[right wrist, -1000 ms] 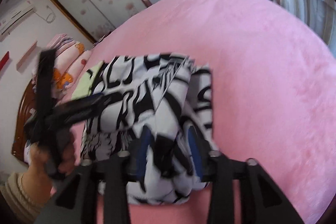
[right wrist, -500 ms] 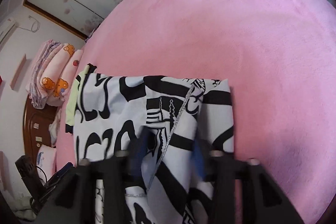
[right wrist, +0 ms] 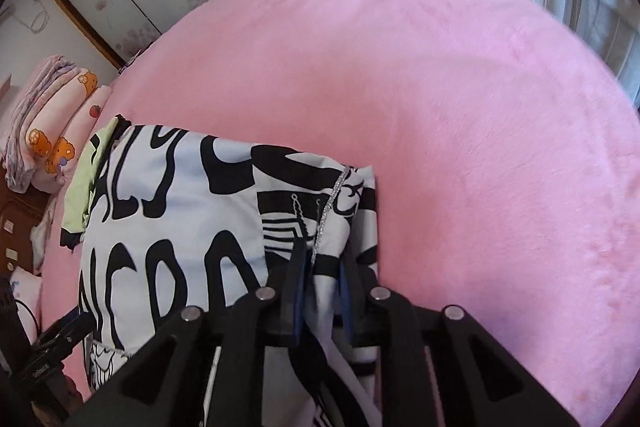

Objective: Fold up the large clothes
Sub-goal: 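Release the fold and press the narrowed bundle flat with both tools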

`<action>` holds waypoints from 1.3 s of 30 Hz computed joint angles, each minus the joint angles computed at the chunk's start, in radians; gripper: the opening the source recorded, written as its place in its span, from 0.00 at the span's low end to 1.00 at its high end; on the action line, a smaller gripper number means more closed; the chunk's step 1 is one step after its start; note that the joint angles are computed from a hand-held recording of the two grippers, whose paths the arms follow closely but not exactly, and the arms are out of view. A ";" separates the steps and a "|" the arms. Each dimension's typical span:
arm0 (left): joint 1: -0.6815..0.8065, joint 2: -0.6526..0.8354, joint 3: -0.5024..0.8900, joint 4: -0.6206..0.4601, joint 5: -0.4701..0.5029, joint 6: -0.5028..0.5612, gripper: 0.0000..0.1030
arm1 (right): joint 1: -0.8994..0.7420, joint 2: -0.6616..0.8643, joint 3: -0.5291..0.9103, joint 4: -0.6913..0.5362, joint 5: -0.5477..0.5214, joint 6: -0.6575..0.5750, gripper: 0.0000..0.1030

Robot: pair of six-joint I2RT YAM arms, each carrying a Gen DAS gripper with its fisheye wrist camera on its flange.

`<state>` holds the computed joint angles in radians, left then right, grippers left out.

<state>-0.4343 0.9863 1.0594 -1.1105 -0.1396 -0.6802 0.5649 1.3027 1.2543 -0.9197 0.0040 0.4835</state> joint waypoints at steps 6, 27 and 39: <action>-0.276 -0.076 0.042 -0.107 -0.127 -0.232 0.86 | 0.313 -0.205 0.007 -0.107 0.203 0.020 0.25; -0.491 -0.152 -0.093 -0.123 -0.180 -0.463 0.88 | 0.489 -0.337 -0.183 -0.165 0.238 0.160 0.00; -0.515 -0.140 -0.079 -0.149 -0.200 -0.480 0.89 | 0.447 -0.367 -0.218 -0.131 0.186 0.199 0.01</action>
